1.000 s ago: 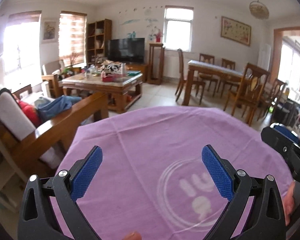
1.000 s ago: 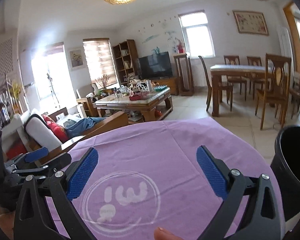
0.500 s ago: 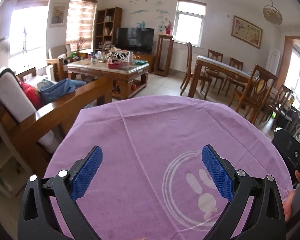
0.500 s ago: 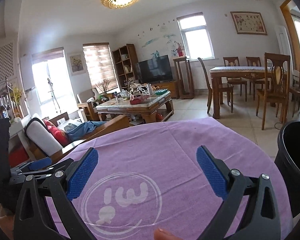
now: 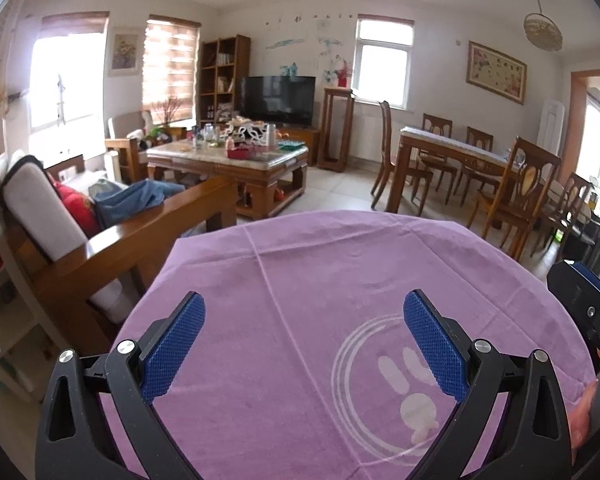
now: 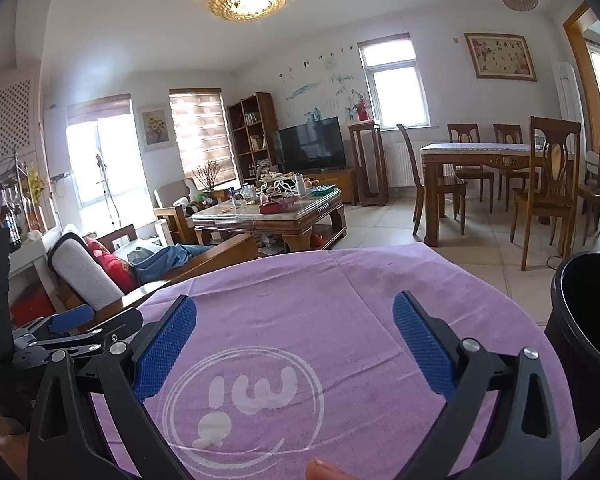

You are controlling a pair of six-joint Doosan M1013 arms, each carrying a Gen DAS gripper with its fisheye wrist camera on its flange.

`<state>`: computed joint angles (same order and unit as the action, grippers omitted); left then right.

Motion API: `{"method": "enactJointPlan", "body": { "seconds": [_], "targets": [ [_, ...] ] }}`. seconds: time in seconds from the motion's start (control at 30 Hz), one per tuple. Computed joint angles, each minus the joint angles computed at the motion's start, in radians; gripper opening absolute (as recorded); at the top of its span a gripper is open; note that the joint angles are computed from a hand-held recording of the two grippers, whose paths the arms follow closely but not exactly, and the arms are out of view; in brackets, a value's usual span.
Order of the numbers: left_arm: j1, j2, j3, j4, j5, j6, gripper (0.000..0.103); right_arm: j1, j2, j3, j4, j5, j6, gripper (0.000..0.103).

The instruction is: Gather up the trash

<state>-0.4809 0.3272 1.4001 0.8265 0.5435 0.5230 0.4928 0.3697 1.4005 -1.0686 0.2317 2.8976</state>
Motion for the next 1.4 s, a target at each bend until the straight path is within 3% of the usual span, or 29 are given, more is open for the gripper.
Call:
{"method": "enactJointPlan", "body": {
  "seconds": [1.4],
  "targets": [
    [-0.017, -0.019, 0.037, 0.110, -0.024, -0.113, 0.098, -0.002, -0.003, 0.006, -0.011, -0.002, 0.013, 0.098]
  ]
}}
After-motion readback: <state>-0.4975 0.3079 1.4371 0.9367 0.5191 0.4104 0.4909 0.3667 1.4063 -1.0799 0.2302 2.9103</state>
